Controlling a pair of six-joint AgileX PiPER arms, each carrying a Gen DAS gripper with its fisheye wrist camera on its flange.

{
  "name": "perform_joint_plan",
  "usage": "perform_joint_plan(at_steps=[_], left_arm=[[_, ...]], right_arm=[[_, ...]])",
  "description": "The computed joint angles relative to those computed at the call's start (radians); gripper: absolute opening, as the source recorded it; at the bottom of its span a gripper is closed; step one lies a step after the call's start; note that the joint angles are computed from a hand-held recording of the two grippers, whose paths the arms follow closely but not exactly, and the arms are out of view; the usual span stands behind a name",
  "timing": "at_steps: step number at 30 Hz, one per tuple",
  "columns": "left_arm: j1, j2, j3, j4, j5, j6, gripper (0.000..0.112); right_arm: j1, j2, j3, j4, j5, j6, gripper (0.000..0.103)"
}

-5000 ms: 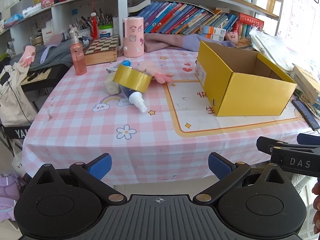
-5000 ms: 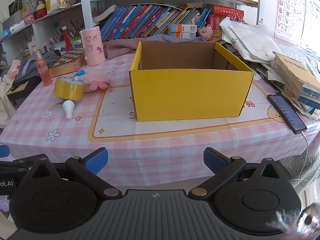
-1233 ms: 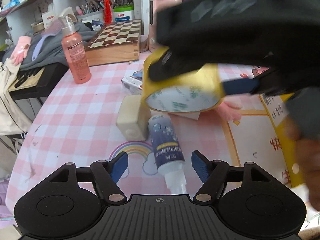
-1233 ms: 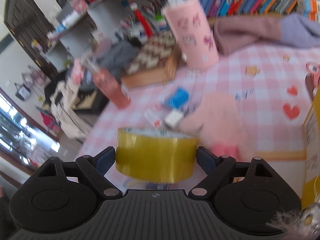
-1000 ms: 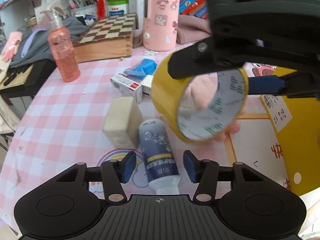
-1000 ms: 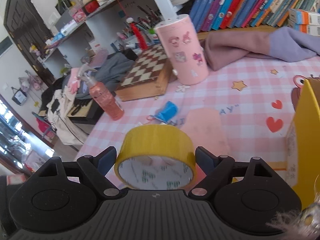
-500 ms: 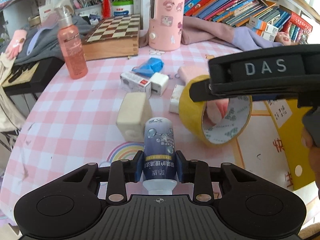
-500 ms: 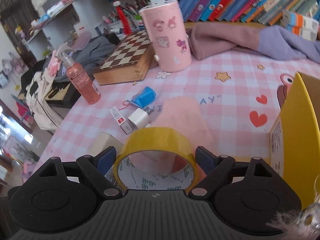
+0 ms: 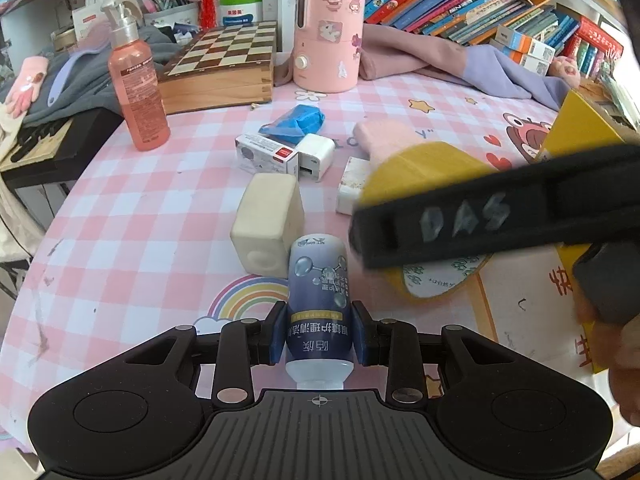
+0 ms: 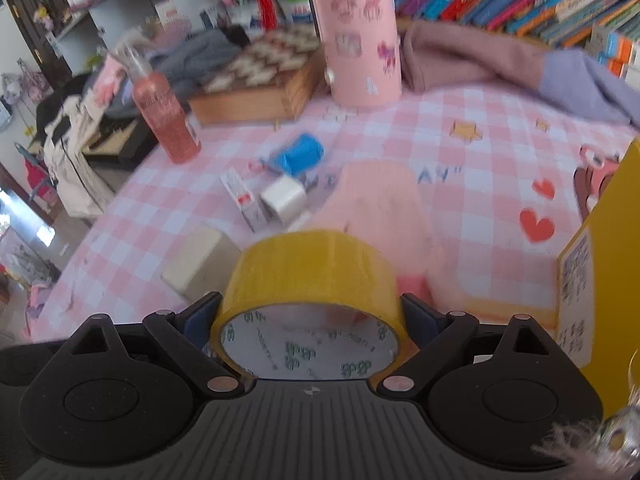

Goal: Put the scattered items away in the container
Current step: 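Grasp the yellow tape roll with the right tool while the left tool grasps the blue-white tube, then carry the tape roll and tube with both tools over the yellow box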

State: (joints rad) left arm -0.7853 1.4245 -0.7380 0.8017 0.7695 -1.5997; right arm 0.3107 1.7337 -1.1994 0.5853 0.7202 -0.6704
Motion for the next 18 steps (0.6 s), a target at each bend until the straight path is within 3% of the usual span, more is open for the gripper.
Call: perform_joint_plan(at_steps=[10, 18], left_arm=[[-0.009, -0.033, 0.014, 0.013, -0.005, -0.015, 0.031], [-0.070, -0.127, 0.033, 0.050, 0.038, -0.070, 0.031]], right_arm=[[-0.033, -0.072, 0.060, 0.091, -0.057, -0.076, 0.091], [-0.061, -0.164, 0.120, 0.120, -0.092, -0.094, 0.091]])
